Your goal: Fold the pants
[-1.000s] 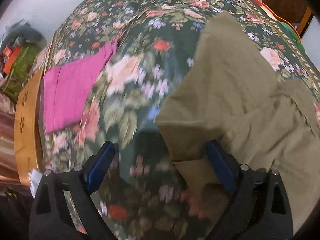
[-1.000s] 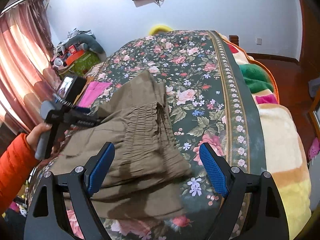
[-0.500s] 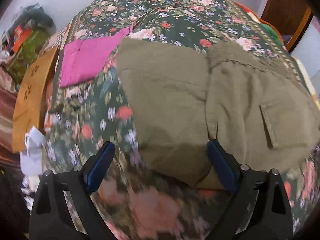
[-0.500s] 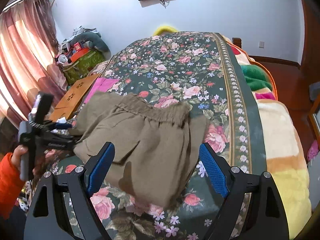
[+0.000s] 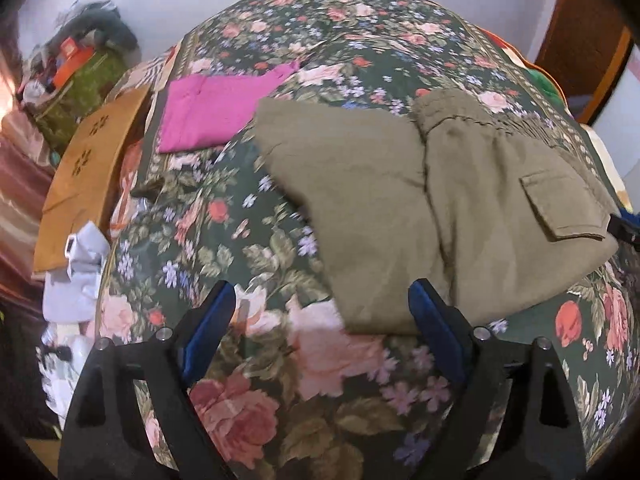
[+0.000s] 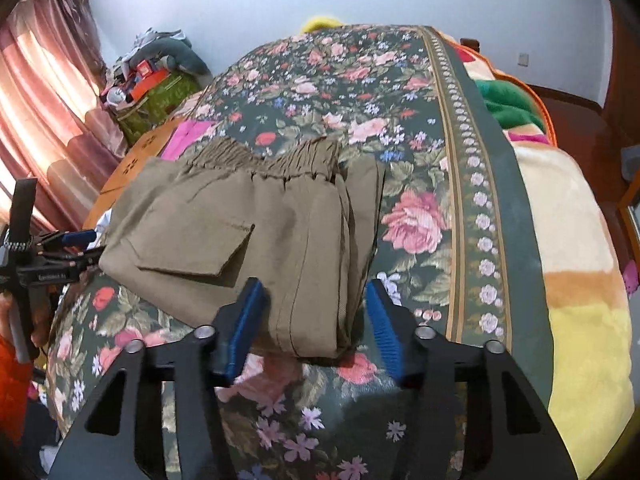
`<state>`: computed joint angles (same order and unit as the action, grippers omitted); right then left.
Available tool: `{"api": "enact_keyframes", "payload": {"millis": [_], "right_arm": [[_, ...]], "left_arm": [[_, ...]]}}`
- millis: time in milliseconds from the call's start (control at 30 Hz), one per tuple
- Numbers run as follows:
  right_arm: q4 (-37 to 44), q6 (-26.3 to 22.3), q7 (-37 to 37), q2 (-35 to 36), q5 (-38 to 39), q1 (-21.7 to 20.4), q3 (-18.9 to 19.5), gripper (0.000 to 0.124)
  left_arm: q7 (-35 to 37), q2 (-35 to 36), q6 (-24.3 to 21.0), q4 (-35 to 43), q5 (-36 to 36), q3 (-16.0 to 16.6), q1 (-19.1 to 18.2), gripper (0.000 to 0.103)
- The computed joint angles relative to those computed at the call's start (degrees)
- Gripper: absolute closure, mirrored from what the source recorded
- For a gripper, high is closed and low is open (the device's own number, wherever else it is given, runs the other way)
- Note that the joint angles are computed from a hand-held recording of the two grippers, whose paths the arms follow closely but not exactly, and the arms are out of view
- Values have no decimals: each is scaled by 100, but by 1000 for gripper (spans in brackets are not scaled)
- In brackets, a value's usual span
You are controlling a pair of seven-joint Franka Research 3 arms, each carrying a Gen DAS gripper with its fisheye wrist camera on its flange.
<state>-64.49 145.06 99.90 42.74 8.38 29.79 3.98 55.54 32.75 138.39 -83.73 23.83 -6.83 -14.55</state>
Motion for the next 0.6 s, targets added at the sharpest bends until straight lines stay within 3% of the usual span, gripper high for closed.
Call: {"api": "enact_keyframes", "payload": {"millis": [100, 267, 467, 600], "right_arm": [[-231, 93, -68, -144, 11, 0, 25, 86], [-400, 91, -67, -249, -87, 64, -26, 87], [-157, -159, -100, -223, -298, 122, -105, 87], [67, -127, -137, -159, -369, 116, -120, 87]], "left_arm": [[-310, -181, 103, -283, 150, 111, -53, 15], [-619, -396, 279, -645, 323, 118, -24, 18], [-557, -383, 61, -464, 534, 119, -70, 29], [-550, -367, 188, -284, 642, 121, -75, 30]]}}
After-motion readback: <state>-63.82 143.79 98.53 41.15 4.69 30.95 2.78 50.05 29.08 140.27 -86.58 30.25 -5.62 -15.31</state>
